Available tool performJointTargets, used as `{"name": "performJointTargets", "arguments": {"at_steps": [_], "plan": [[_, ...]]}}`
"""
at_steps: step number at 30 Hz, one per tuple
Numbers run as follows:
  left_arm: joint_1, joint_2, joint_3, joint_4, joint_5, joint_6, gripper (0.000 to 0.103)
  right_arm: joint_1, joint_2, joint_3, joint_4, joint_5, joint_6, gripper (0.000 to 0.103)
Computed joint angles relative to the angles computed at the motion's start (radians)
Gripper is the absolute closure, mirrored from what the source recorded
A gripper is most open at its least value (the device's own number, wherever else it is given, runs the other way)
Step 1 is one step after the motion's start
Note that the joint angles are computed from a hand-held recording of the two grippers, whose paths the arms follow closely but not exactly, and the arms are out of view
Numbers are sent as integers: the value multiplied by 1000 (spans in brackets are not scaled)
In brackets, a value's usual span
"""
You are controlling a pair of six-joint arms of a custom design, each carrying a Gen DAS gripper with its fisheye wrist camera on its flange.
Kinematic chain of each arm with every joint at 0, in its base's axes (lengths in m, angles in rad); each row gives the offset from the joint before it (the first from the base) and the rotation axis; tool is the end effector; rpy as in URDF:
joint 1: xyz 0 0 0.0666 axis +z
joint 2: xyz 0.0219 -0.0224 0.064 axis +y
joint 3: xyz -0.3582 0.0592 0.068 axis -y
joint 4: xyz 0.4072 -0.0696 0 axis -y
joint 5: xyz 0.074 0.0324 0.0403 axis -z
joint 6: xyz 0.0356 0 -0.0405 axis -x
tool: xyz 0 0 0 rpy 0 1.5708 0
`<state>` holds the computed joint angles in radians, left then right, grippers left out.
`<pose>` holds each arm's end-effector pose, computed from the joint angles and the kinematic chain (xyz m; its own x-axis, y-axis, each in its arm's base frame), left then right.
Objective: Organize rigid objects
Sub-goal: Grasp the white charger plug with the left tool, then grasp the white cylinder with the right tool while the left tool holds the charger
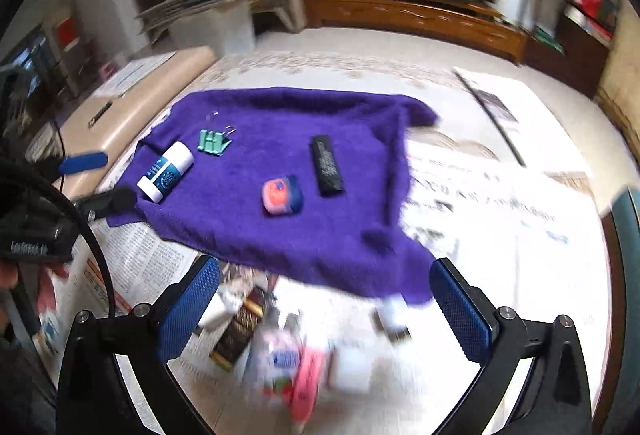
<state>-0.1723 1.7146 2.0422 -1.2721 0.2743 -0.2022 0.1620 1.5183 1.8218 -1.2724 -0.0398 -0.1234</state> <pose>0.5789 -0.1109 0.5185 -0.7174 0.3211 -0.6183 0.4752 0.8745 -0.0973 0.5145 0.0851 0.5231 -0.8299 -0.0110 -0.5579 -0.0819 0.9914 0.1022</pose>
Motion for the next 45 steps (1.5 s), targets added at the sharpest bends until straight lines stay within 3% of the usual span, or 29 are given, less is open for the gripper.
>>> {"name": "performJointTargets", "arguments": {"at_steps": [7, 14, 19, 24, 31, 34, 38, 45], "plan": [[-68, -91, -196, 49, 6, -148, 0, -59, -149, -173, 51, -22, -161, 0], [-82, -119, -276, 119, -23, -195, 1, -110, -175, -210, 69, -48, -175, 0], [-84, -111, -297, 139, -53, -234, 18, -137, -185, -223, 72, -67, -180, 0], [-59, -104, -304, 154, -3, -237, 30, -164, -191, -235, 73, -80, -189, 0], [-74, -109, -333, 196, 16, -274, 36, -189, -202, -250, 79, -103, -211, 0], [-77, -105, -327, 190, 35, -279, 49, -188, -202, -251, 74, -110, -207, 0], [-81, -110, -328, 171, 67, -292, 78, -186, -201, -257, 58, -109, -193, 0], [-66, -118, -325, 156, 75, -237, 78, -183, -206, -268, 39, -104, -161, 0]]}}
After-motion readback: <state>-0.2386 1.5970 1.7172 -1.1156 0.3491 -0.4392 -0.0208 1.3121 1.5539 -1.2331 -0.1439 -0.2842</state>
